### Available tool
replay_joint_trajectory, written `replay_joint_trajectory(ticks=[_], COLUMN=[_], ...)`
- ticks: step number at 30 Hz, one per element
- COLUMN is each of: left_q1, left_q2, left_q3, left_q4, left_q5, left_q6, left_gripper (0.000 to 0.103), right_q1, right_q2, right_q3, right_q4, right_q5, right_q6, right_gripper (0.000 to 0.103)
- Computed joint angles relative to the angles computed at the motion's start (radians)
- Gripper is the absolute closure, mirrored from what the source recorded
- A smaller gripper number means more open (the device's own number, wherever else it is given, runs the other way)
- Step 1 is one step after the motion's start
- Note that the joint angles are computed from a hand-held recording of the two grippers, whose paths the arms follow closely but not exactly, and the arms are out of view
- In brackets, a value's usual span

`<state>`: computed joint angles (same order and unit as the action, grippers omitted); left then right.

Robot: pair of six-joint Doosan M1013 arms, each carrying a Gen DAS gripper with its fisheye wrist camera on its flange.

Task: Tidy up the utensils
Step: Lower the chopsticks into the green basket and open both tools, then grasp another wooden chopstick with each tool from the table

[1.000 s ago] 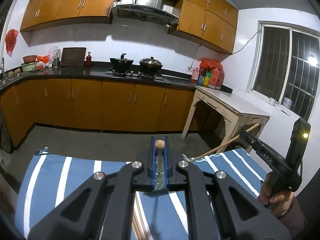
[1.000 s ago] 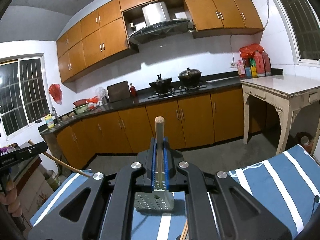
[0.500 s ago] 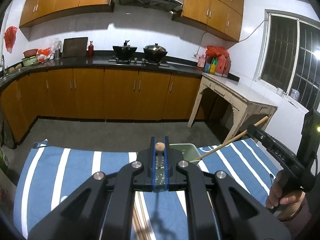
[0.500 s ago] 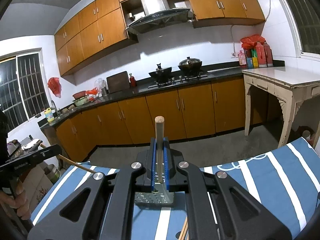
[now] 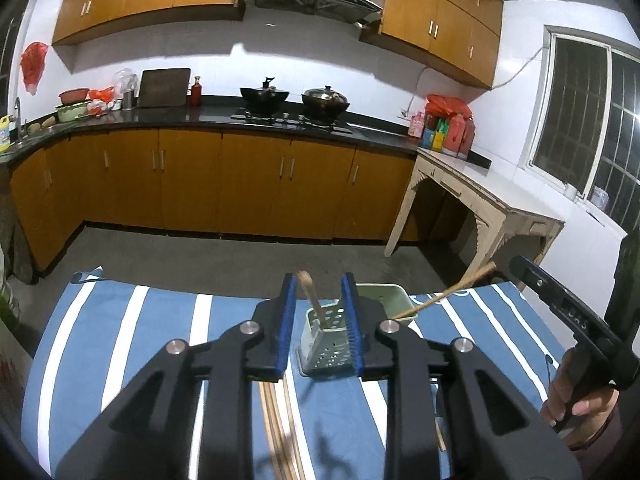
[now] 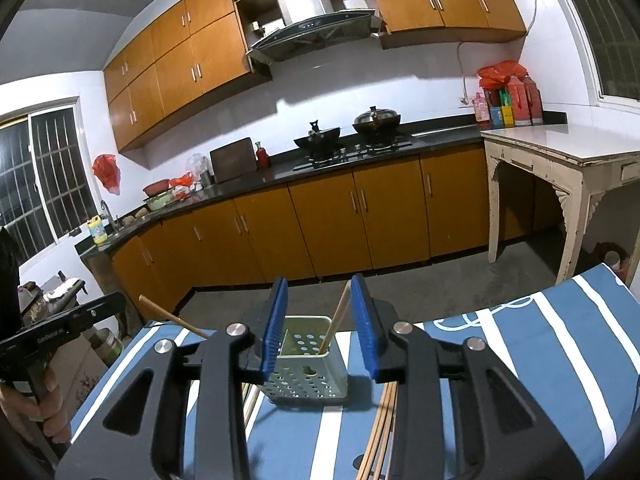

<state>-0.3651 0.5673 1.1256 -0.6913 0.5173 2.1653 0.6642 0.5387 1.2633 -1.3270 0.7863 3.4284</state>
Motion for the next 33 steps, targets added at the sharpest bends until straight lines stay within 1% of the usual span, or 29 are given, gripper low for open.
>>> replay_joint_trajectory(ticks=[5, 14, 20, 24, 27, 29, 33], left_q1=[0.005, 0.017, 0.019, 0.017, 0.015, 0.014, 0.007], left_q2=[-0.03, -0.067, -0.071, -0.061, -0.043, -0.032, -0.015], left_q3=[0.048, 0.135, 0.182, 0.203, 0.209, 0.21, 0.223], left_q4=[0.004, 0.061, 0.19, 0.293, 0.366, 0.387, 0.43], left_q5=[-0.05, -0.105, -0.14, -0.153, -0.134, -0.117, -0.097], left_q6=[0.01, -0.043, -0.166, -0.26, -0.334, -0.356, -0.393], left_gripper=[0.073, 0.071, 0.069, 0.066, 0.066, 0.066, 0.066], right_q1=[0.009, 0.022, 0.02, 0.015, 0.007, 0.002, -0.007], right_q2=[-0.014, -0.032, -0.031, -0.022, -0.008, 0.001, 0.033], right_q3=[0.024, 0.078, 0.112, 0.125, 0.128, 0.131, 0.12], right_q4=[0.003, 0.05, 0.124, 0.206, 0.308, 0.369, 0.507], right_q5=[0.02, 0.046, 0.041, 0.036, 0.019, 0.007, -0.014], right_q6=[0.007, 0.012, 0.005, -0.03, -0.091, -0.128, -0.237], right_gripper=[0.069, 0.069, 0.069, 0.069, 0.069, 0.069, 0.077])
